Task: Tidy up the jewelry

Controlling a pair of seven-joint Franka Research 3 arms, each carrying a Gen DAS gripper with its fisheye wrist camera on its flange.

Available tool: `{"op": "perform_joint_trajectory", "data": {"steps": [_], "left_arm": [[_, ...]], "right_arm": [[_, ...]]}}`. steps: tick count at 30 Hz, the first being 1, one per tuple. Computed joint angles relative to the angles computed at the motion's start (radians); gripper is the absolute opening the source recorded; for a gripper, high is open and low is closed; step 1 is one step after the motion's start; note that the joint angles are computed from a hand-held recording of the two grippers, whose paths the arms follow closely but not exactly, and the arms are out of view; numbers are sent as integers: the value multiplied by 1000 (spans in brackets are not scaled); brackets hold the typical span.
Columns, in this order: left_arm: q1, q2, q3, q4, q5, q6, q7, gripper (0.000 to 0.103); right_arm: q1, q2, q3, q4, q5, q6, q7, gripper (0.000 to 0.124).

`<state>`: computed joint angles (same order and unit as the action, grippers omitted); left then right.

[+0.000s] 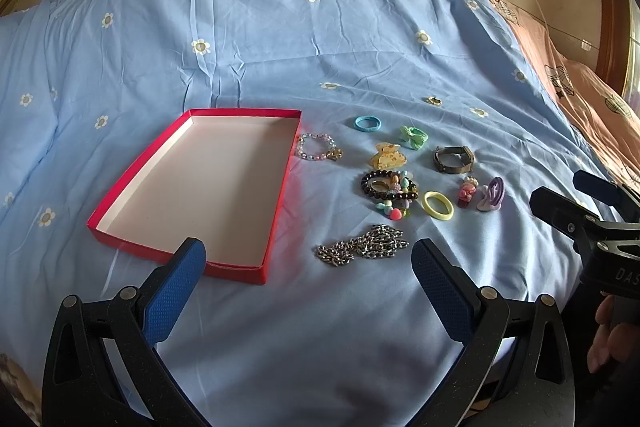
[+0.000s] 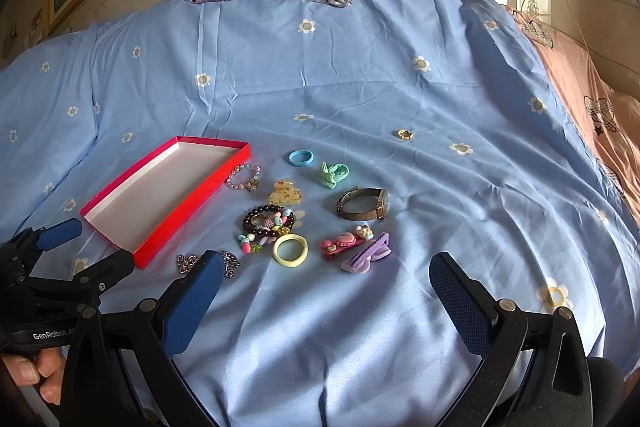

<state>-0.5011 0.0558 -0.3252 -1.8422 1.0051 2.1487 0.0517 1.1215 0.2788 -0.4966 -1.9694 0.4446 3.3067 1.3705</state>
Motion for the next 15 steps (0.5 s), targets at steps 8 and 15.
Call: {"op": "perform_joint_trajectory", "data": {"steps": [8, 15], "left_arm": [[1, 8, 3, 5, -7, 3, 6, 103], [4, 14, 9, 8, -18, 21, 16, 103]], "right_arm": [[-49, -3, 46, 4, -26, -8, 23, 103], [-135, -6, 130, 7, -56, -13, 41, 103]]}}
